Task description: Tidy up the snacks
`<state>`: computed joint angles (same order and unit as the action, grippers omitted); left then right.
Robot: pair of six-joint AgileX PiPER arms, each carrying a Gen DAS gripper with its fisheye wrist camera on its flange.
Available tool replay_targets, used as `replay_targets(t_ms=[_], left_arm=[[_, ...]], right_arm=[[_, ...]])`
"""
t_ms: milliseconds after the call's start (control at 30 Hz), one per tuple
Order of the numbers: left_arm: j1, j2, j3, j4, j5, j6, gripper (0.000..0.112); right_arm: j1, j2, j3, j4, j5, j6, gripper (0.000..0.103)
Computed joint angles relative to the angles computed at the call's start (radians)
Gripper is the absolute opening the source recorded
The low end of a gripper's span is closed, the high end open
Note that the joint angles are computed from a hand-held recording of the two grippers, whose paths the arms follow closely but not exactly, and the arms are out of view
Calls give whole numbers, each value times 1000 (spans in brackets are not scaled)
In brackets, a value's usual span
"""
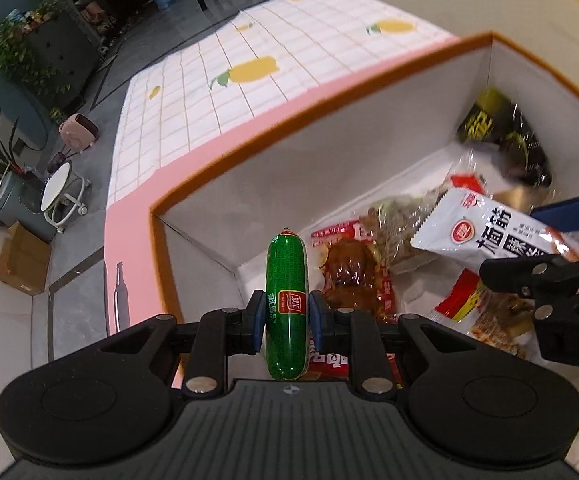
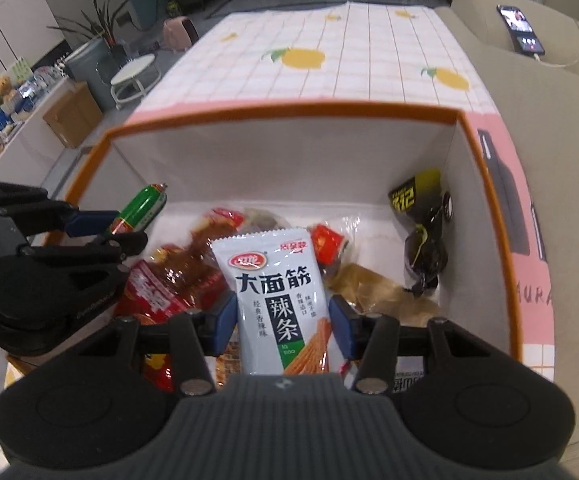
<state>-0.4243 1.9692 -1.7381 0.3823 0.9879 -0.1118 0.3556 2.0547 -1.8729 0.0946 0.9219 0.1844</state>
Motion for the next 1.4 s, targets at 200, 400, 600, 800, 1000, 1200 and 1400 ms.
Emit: replay_targets(t_ms=[200,400,600,800,1000,1200,1400], left_arm=[[1,28,-16,15,16,-8,25],[-2,1,5,16,21,-5,30],[-3,-61,29,7,15,-14,39],[-23,-162,68,20,11,-31,44],[-37,-281,96,13,19,-78,44],[-95,-431,155,68,11,-145,46],[-183,-589,243,180,-10,-296,52]], right_arm=[[-3,37,-43,5,38,5,50],[6,32,-42,-20,50,35,55],[18,9,-60,-54,86,65,64],[40,-52,-57,-102,115,88,74],[62,-162,-20,-144,128,104,81],[99,-290,22,-219,145,118,86],[162,-454,117,-317,123,165,93]])
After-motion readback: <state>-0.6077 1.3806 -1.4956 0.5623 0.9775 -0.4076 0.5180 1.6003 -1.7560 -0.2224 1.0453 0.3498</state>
